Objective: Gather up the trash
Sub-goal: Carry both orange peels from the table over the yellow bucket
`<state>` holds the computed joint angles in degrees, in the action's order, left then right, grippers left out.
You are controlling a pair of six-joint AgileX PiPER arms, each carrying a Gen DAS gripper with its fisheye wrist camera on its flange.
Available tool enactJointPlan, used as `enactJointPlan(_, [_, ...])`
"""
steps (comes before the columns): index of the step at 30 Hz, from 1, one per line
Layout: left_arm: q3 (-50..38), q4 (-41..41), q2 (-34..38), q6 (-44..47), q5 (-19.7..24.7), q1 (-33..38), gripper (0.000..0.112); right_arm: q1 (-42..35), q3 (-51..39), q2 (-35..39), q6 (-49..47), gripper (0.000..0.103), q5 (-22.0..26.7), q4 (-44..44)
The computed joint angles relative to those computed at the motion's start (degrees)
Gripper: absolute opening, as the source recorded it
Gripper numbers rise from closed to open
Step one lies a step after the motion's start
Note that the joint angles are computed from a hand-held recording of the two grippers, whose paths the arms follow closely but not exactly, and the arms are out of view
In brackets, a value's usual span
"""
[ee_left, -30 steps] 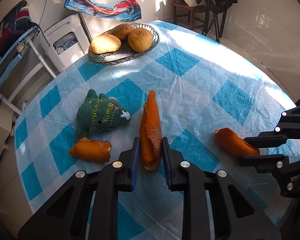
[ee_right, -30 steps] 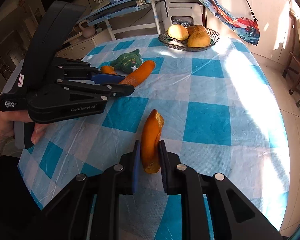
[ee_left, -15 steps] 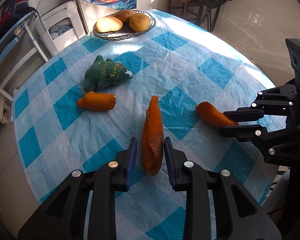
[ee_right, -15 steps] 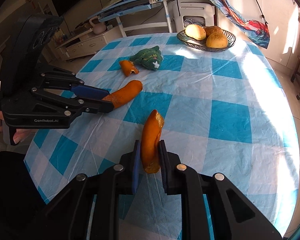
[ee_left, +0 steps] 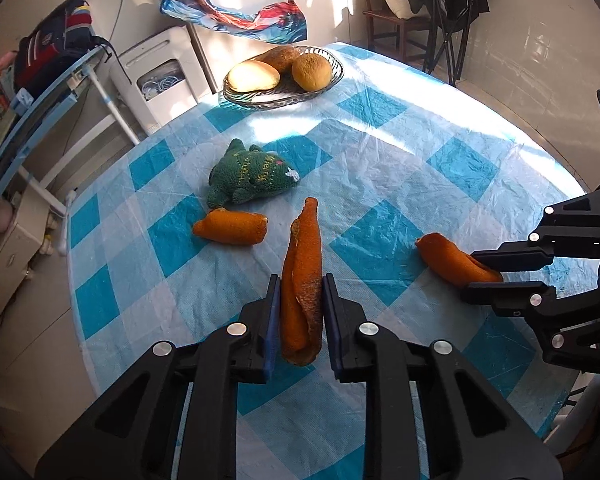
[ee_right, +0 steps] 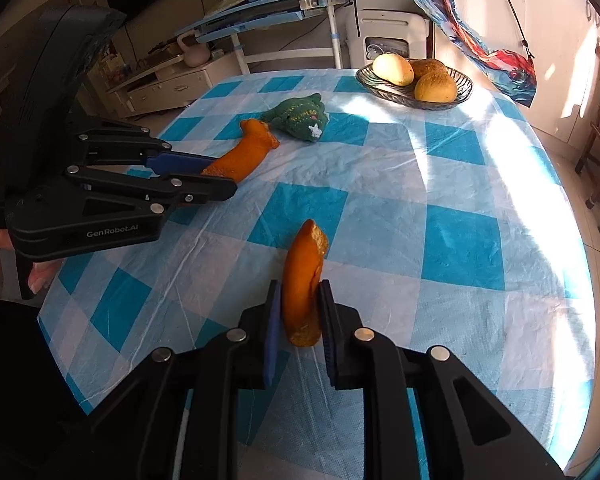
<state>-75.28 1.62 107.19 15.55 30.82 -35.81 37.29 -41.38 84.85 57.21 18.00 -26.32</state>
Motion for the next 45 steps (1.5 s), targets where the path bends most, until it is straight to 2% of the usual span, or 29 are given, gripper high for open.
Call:
enactJointPlan(5, [3.28,4.58,-2.37,-8.88,-5.48,-1.66,0.020,1.61,0.07,-0.41,6.65,0.019,-0.06,-5.68])
enactJointPlan(11, [6.49,12.62,-4.56,-17.34,-8.67,-2.98,0.020,3.32,0.54,-1.22,15.27,0.019,0.05,-13.05])
enactJointPlan(19, [10.33,27.00,-8.05,-31.66,-10.14,-2.81,0.020,6.66,0.74,-1.61,26.67,0.019,0.47,-22.78])
enactJointPlan(29, [16.46,36.61,-13.17,-39.18,-11.79,-1.32,0.020,11.40,-1.51,0.84,34.35,0.019,2.32,-29.20])
enactJointPlan(37, [16.05,34.52,-15.62,-36.84,-12.27,4.70,0.020,13.12,-6.21,3.99,31.96,0.019,3.16,-28.75])
enactJointPlan(45, [7.55,7.09,-11.58,-15.50,-8.38,24.43,0.020,13.26,-18.48,11.77,17.07,0.019,1.51,-18.34])
